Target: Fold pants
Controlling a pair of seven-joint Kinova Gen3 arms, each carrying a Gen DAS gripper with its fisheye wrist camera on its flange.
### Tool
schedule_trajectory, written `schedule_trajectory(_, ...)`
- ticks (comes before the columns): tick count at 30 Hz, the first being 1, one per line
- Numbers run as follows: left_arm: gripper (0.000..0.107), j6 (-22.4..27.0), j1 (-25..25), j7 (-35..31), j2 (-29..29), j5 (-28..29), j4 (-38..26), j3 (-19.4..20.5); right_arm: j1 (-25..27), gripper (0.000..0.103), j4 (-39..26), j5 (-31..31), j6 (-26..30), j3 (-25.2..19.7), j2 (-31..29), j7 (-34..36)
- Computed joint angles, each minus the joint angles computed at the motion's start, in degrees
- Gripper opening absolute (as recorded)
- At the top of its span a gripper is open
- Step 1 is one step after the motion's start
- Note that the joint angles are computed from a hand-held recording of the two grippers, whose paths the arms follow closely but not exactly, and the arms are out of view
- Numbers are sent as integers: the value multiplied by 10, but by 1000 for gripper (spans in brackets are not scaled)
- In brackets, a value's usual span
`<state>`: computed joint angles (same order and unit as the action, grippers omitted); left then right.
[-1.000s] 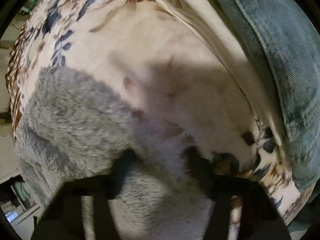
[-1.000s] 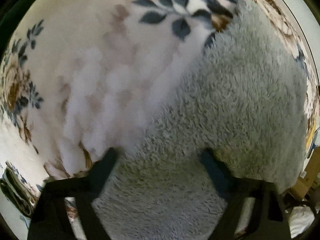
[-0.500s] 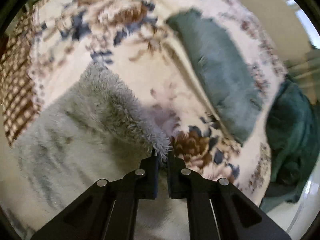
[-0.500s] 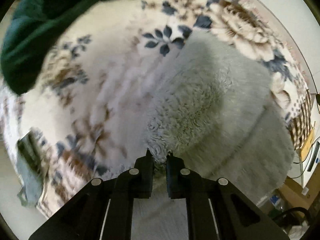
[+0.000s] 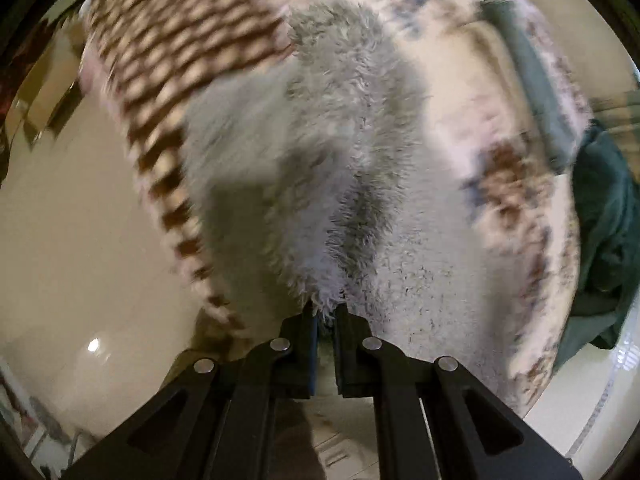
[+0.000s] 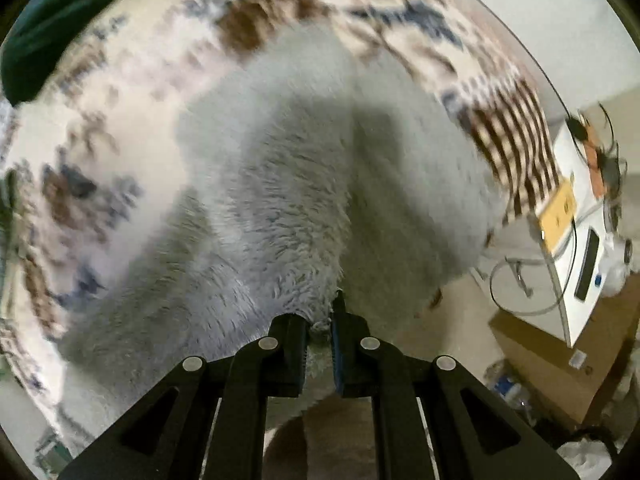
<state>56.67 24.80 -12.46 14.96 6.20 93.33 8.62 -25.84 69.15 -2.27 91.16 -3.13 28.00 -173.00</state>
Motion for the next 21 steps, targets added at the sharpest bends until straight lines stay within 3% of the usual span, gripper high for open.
schedule_trajectory(5, 6, -81, -80, -38, -16, 35, 95, 68, -25, 10, 57, -5, -33, -15, 3, -9)
schedule_trajectory(8, 8, -63, -89, 2, -34, -2, 91, 92, -29, 28, 75, -11, -55, -20, -12, 4)
schedule_trajectory(10, 8, -16, -44, 29, -38, -48, 56, 68, -42, 67, 75, -2, -59, -21, -27, -2)
schedule_trajectory(11, 8, 7, -18, 31, -41, -72, 38, 49, -52, 73, 75, 10, -62, -21, -39, -5)
schedule_trajectory(14, 25, 76, 62, 21, -37, -142, -25, -4, -75, 76, 39, 50, -22, -24, -44, 6)
schedule_trajectory(16, 59, 96, 115, 18, -27, -188, -53, -40, -88, 76, 11, 77, 14, -21, -37, 16)
schedule_trajectory(17, 66, 103, 137, 16, -19, -211, -66, -52, -90, 76, -4, 92, 26, -19, -31, 28)
schedule_trajectory(21, 70, 106, 161, -13, 28, -244, -119, -52, -71, 76, -62, 144, 41, -6, 15, 113)
